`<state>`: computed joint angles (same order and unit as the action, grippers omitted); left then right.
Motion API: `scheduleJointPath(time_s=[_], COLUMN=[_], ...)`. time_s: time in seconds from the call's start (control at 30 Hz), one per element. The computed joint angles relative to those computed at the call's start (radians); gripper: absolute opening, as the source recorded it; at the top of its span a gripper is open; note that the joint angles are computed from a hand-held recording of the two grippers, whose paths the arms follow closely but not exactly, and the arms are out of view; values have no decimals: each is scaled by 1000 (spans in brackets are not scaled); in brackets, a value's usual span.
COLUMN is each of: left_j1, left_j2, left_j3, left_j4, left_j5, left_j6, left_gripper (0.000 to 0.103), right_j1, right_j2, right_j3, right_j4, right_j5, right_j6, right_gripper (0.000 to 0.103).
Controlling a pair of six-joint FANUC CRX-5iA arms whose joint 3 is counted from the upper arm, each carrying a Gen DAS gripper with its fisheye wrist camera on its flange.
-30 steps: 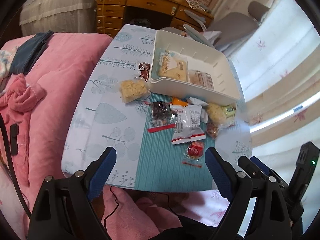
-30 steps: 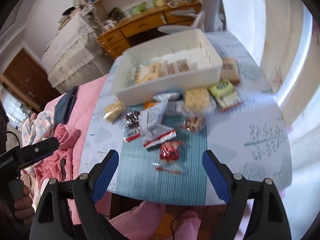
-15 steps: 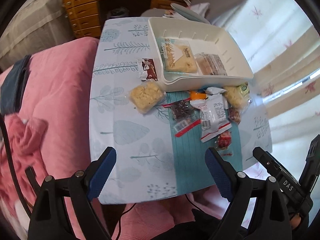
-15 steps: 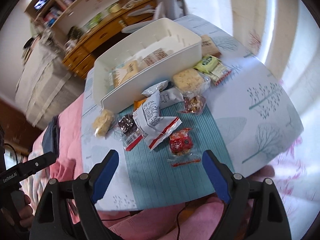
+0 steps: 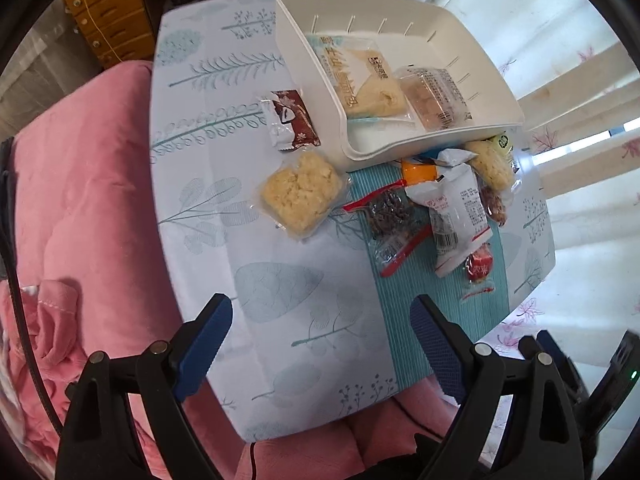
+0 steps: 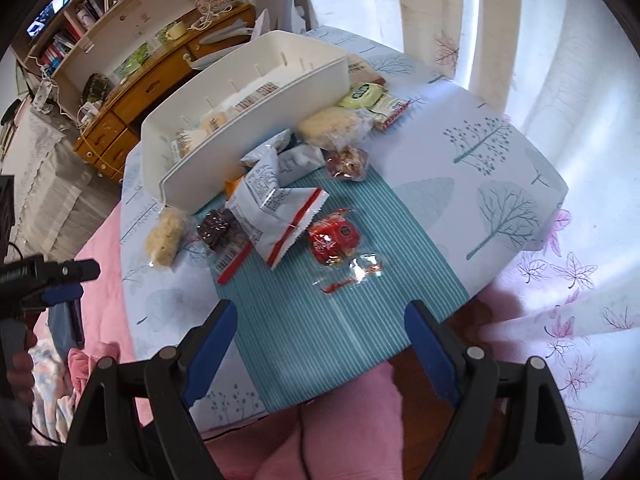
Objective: Organize snacks
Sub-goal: 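Grasp the red-wrapped snack with the right tool while the left tool grasps the crumbly cake bag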
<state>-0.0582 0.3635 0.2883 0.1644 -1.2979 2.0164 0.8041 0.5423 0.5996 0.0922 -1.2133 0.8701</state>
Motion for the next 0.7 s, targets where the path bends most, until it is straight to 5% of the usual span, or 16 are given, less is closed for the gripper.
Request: scheduleJointPath(time_s=[0.33, 0.7], left_j1=[6, 9], left_j2=[172, 396], left_j3=[157, 413], left_j4=[-13, -61], left_j5=[-63, -232], left_j6=[-64, -58], left_gripper=[90, 90], right_j1=[32, -6], right_j2=[70, 332], right_j3=[13, 408], right_j4=[117, 39], right_j5=[13, -243], right_j6=[140, 270], right_gripper=[86, 84])
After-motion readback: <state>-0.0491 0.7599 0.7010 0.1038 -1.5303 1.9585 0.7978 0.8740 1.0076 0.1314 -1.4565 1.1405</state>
